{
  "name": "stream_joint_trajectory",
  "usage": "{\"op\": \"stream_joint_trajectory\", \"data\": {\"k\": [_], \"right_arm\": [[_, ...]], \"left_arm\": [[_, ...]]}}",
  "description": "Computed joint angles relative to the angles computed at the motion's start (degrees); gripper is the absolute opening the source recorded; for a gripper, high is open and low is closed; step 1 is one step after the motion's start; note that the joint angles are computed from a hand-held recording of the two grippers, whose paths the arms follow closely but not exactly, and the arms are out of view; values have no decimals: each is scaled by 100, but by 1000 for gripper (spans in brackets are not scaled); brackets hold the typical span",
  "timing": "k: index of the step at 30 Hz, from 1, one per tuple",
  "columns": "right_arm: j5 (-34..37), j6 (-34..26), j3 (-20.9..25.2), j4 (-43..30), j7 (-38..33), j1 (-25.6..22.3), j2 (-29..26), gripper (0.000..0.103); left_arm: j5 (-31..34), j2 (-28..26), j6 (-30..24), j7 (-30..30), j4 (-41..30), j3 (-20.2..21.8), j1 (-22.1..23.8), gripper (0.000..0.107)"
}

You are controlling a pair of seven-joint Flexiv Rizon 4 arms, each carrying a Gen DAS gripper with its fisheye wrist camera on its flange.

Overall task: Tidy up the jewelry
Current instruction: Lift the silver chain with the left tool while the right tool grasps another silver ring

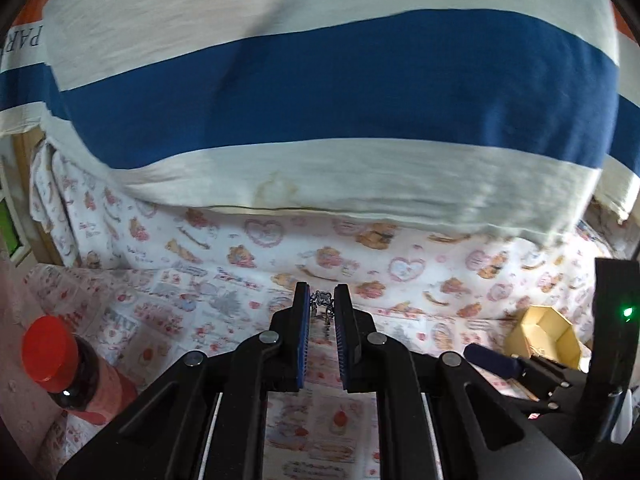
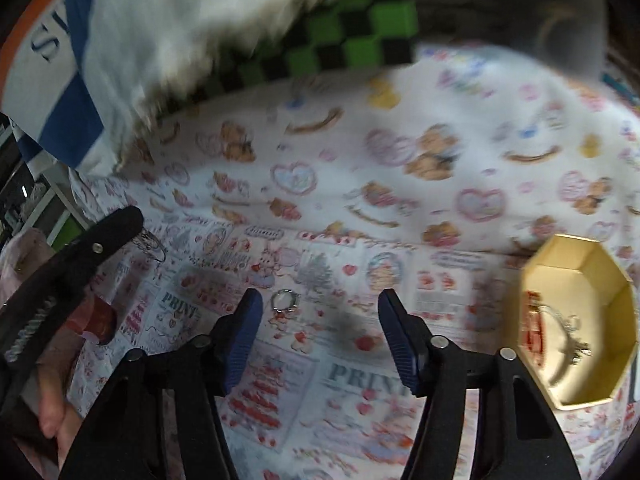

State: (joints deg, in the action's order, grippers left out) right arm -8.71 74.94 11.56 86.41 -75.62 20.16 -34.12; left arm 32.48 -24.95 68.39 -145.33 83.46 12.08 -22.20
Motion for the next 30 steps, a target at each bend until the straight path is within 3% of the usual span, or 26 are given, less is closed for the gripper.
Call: {"op": "stream_joint_trajectory", "data": {"k": [3, 9, 15, 18, 25, 30], "right_arm": [[-17, -332, 117, -269, -191, 7, -196, 55], [-238, -542, -190, -483, -92, 347, -400, 45], [-834, -362, -742, -394, 357, 737, -491, 34], [-1071, -167, -780, -164, 330, 749, -419, 22], [-1069, 276, -637, 307, 291, 514, -146, 22], [-742, 425, -233, 462, 2, 115, 97, 22]], "left_arm": [[189, 11, -204, -268, -49, 148, -92, 11], [371, 58, -345, -490, -43, 95, -25, 11], [376, 69, -378, -437, -50, -74, 95, 11], [276, 104, -211, -402, 25, -108, 150, 11], [540, 164, -188, -585, -20, -39, -1, 11], [605, 160, -185, -626, -37, -37, -18, 11]]}}
